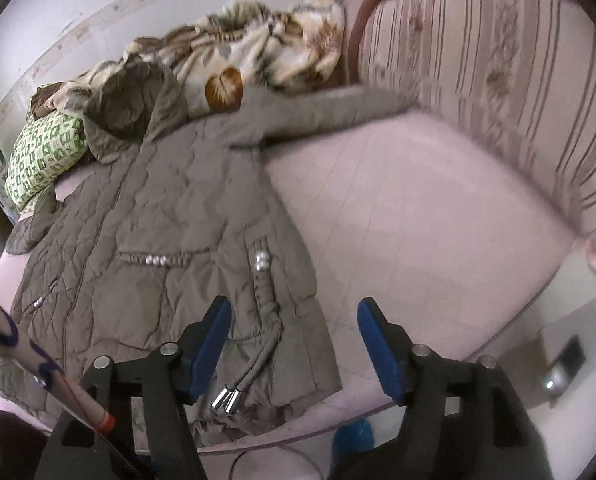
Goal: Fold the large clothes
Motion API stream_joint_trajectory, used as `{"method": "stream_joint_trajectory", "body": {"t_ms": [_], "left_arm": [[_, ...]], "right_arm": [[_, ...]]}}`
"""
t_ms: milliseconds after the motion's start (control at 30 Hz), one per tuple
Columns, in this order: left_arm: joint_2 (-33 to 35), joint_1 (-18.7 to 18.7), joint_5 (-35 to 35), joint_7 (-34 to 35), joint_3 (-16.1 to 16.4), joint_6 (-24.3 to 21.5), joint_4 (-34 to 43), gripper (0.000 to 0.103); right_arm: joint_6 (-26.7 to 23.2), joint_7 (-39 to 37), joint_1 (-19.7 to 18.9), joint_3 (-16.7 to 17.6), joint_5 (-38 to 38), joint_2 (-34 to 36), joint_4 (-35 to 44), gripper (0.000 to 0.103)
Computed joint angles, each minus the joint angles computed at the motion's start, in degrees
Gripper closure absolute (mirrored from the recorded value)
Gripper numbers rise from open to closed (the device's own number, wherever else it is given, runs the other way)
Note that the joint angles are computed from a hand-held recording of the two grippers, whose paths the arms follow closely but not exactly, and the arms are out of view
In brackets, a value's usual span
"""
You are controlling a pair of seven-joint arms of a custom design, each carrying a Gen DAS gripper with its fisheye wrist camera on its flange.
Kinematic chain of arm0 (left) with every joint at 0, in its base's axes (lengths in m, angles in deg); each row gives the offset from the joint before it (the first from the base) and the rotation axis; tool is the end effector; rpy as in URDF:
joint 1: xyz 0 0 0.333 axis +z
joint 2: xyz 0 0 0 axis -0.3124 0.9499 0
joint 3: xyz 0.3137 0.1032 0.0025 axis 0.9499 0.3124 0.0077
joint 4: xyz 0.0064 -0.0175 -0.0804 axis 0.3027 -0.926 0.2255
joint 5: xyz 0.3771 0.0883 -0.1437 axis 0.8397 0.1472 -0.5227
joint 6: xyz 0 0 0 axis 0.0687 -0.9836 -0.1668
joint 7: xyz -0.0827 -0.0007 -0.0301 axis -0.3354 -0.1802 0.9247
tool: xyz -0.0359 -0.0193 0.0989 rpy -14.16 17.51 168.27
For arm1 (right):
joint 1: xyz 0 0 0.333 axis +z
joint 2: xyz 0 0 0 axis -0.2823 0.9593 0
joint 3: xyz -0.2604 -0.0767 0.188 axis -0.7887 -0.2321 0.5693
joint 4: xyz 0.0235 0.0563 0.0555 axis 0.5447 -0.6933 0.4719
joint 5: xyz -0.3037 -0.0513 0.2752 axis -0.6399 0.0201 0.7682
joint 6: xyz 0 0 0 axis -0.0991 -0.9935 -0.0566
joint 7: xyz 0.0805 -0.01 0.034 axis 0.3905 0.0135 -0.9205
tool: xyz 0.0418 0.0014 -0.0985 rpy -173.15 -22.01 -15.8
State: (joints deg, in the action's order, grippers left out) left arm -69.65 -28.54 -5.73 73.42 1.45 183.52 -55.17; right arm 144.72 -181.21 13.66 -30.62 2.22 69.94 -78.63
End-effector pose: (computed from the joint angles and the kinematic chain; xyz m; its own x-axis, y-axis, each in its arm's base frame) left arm 0.6878 -0.2569 0.5423 -0.0961 -0.9947 0.0365 -0.7614 0.0498 -0.6464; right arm 0.5788 0.3633 0.4727 -0.5333 -0.8352 -0.1341 -0.5623 0.4684 -0.6815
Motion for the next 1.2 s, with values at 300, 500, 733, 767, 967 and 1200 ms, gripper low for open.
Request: {"method": "stream_joint_trajectory", "body": {"t_ms": [300, 500, 733, 767, 967, 1200], "left_arm": [[-1.6, 0.5, -8.5, 12.0, -4.7, 1.9, -2.1, 0.017], [-3.7, -2.6, -4.0, 9.9, -2.7, 4.2, -4.7, 0.017], [-4.5, -2.5, -3.3, 9.6, -2.9, 4.8, -5.7, 0.017], [-4.5, -2.5, -3.4, 9.6, -2.9, 4.8, -5.7, 0.017], [-4.6, -3.5, -0.4, 8.0, -2.0, 4.6, -5.7, 0.016], [-4.0, -6.9, 10.9, 0.0, 0.6, 1.2, -4.4, 0.016]], "right_arm": [[-4.3, -8.2, 3.4, 0.3, -1.8, 4.4, 9.3, 0.020], [-6.6, -11.5, 5.1, -0.3, 1.0, 7.6, 13.6, 0.020], [-9.3, -13.4, 5.8, -0.9, 4.3, 8.8, 14.8, 0.020], [-9.6, -13.5, 5.9, -1.0, 4.4, 8.7, 14.8, 0.020], [-11.9, -14.0, 6.3, -1.1, 4.6, 9.2, 15.7, 0.020], [-14.3, -14.9, 6.7, -1.2, 5.1, 10.0, 17.1, 0.020]]}}
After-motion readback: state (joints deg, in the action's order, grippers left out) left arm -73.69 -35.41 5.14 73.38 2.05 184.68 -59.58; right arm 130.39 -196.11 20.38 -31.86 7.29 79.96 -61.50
